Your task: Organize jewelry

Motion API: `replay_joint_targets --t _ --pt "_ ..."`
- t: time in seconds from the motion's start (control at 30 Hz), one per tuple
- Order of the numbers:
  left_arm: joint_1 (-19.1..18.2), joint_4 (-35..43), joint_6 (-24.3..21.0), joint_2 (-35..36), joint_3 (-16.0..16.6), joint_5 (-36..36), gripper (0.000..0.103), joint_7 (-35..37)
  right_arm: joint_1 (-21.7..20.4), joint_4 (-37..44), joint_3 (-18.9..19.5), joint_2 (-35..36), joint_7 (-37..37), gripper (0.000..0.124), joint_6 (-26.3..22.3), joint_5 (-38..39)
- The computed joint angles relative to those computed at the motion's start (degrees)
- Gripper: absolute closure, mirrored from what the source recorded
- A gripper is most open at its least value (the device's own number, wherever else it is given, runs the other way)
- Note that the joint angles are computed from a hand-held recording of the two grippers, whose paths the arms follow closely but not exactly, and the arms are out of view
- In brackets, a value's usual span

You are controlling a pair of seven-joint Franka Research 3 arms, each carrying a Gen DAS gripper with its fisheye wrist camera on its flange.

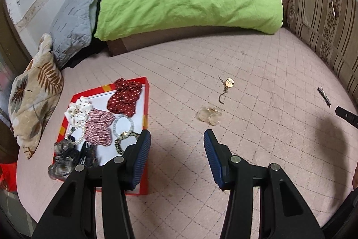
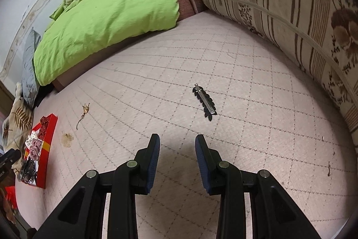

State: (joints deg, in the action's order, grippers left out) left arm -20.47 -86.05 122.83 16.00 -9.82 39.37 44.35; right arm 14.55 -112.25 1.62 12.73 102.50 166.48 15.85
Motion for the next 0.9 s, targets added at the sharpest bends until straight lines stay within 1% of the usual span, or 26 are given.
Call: replay_joint_targets --t 0.1,0.17,0.23,0.33,0.4,0.5,0.53,0.6,0.63,0.73,0.8,0.9 --pt "0.0 0.6 0.2 1.0 0.1 -0.4 0.055 0.2 -0.8 0.2 1.0 0.3 -1.9 0.088 -0.1 2.1" --pt "0.0 -0.3 1.2 0.7 0.3 0.1 0.055 -1.0 0.1 0.4 0.4 0.4 -1.3 0.088 0.0 0.7" --pt "0.1 -2.8 3.4 -1.0 0.7 1.5 0.055 -3.5 1.5 0.8 -0.2 0.4 -0.2 0.088 -0.4 -1.6" --pt "0.6 -8.2 7.3 -5.3 1.1 5.7 0.054 -9.3 2.7 1.3 0.3 0.1 -0.5 0.088 -0.8 -3.3" --pt "1.4 -11.4 8.7 -8.3 0.9 8.4 0.037 -12.9 3.7 1.9 1.2 -0.1 -1.1 0.088 -1.3 -4.1" --pt "3.1 -17.2 10.7 -14.0 0.2 13.5 0.029 -19.9 5.6 3.6 2.6 0.0 -1.8 0.088 -2.7 -4.9" --pt "3.8 -18.6 10.4 -15.6 -0.3 15.4 0.026 -22.1 6.0 4.4 3.3 0.2 -2.7 0.088 -3.2 -4.5" --pt "5.1 -21.4 8.6 -19.2 -1.6 19.7 0.010 -27.0 7.9 6.6 4.1 0.9 -3.4 0.088 -4.4 -5.6" --pt "5.8 -22.7 7.5 -20.9 -2.3 21.3 0.008 -28.8 9.0 7.8 4.3 1.3 -3.4 0.088 -5.1 -6.4" --pt "7.9 -25.9 4.5 -25.6 -4.3 24.6 0.008 -32.0 11.6 12.0 5.6 3.0 -4.4 0.087 -7.2 -7.0" --pt "9.3 -28.3 4.0 -28.9 -5.0 25.3 0.005 -33.0 13.4 14.3 6.1 3.9 -4.4 0.086 -8.4 -7.3" --pt "11.2 -31.5 4.2 -33.7 -5.6 24.1 0.003 -33.5 16.2 17.6 6.2 5.1 -3.4 0.085 -9.5 -8.4"
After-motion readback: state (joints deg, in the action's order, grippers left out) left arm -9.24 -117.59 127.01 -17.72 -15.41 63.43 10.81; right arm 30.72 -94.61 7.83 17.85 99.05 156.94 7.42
